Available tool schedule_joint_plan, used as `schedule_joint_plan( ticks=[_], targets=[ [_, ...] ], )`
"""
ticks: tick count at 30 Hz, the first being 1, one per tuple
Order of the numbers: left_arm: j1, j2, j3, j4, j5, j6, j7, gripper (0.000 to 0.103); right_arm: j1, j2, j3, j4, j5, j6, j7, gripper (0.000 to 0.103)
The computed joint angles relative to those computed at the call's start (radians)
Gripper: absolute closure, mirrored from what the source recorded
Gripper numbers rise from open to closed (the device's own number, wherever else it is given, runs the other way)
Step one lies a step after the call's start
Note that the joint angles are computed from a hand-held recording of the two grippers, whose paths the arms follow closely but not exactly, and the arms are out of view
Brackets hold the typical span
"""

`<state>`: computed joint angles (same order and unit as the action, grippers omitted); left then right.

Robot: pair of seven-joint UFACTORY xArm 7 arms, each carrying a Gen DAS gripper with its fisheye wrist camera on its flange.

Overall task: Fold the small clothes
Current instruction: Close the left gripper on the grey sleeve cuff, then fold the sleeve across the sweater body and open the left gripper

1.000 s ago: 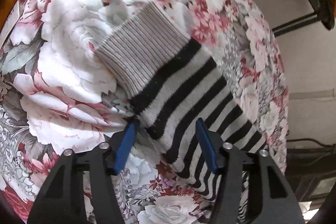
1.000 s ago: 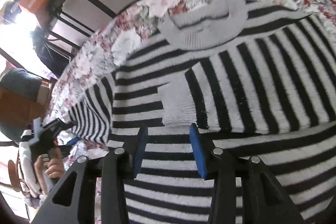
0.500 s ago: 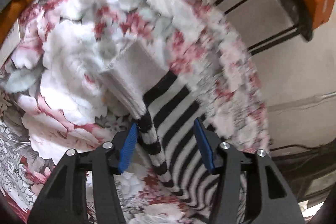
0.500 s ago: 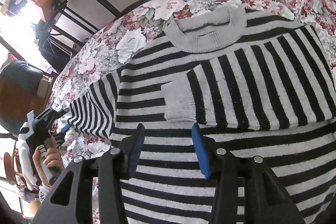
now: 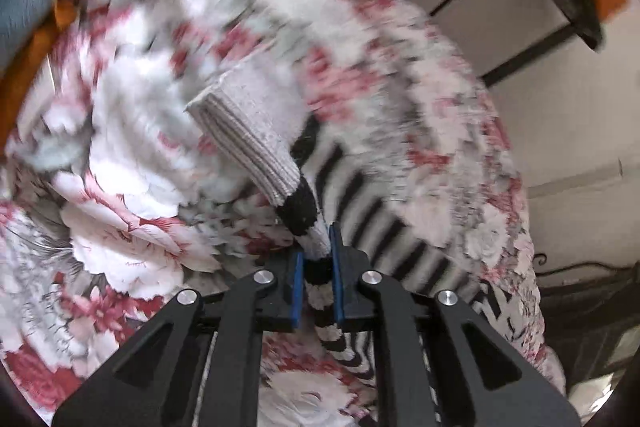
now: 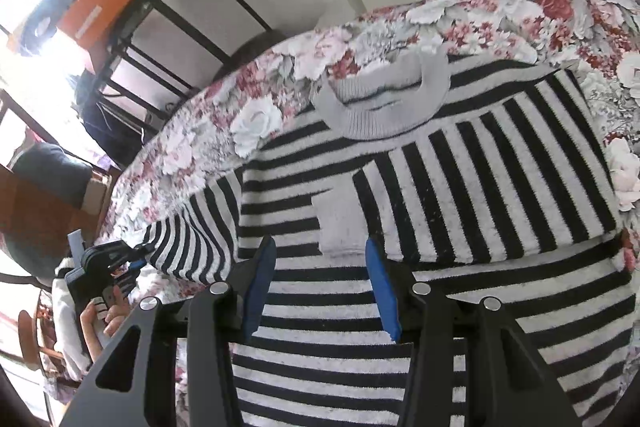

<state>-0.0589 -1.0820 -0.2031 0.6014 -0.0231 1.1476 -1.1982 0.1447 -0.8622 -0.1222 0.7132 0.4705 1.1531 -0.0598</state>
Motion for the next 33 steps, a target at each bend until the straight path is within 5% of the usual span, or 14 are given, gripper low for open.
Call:
schedule_joint_plan(
  ticks=[9, 19, 28, 29, 31, 32, 33],
  targets=[
    [-0.036, 0.214, -0.148, 0.280, 0.070, 0.049, 0.014, 0.093, -0.029, -0.024, -0.056, 0.037, -0.001, 0.034, -0.005, 0.056],
    [-0.092, 0.579, -0.355, 0.586, 0.233, 0.040, -0.083, 0.093, -0.117, -0.008, -0.162, 0.042, 0.011, 0.068, -0.035, 0.056],
    [-0.208, 1.102, -0.603, 0.966, 0.609, 0.163, -0.184, 0.093, -0.224, 0.072, -0.255, 0.062, 0.018, 0.085, -0.086, 0.056],
    [-0.243, 1.167, -0.609, 1.006, 0.643, 0.182, -0.168, 0.089, -0.237, 0.085, -0.264, 0.065, 0.020, 0.088, -0.090, 0.056],
    [-0.348, 1.341, -0.612, 1.142, 0.702, 0.287, -0.106, 0.048, -0.264, 0.111, -0.276, 0.071, 0.023, 0.092, -0.097, 0.056],
    [-0.414, 1.417, -0.599, 1.214, 0.736, 0.360, -0.085, 0.018, -0.281, 0.125, -0.280, 0.073, 0.022, 0.093, -0.094, 0.056],
    [-0.488, 1.475, -0.578, 1.280, 0.787, 0.434, -0.067, 0.016, -0.293, 0.133, -0.281, 0.074, 0.026, 0.095, -0.093, 0.056]
  ],
)
